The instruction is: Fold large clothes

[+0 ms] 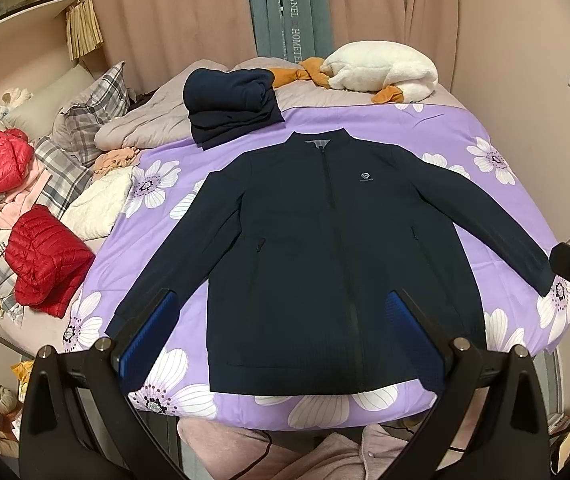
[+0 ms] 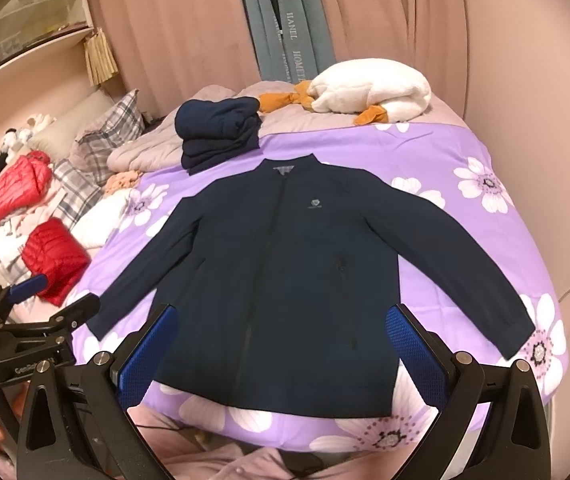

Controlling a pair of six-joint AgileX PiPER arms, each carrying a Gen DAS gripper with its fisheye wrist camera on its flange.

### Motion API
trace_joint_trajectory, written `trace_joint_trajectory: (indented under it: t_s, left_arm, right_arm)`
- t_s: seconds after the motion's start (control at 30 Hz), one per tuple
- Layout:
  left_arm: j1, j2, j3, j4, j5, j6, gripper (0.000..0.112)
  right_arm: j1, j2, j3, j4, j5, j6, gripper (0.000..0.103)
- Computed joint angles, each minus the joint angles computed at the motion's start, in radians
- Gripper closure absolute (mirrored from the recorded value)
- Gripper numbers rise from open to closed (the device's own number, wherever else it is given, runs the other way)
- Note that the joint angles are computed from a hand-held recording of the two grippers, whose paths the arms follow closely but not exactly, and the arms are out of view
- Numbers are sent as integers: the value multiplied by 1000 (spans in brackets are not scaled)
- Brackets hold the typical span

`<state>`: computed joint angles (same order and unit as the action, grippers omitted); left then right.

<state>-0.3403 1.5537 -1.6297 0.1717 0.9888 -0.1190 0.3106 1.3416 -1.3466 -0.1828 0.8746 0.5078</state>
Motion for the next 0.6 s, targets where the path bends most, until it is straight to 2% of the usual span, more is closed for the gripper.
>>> trace_joint_trajectory:
  t_s: [0.6]
  left_arm:
    - [13,16,-8,1,-5,4,10]
  right_arm:
    - [-3,25,-8,20,-14,-20,1]
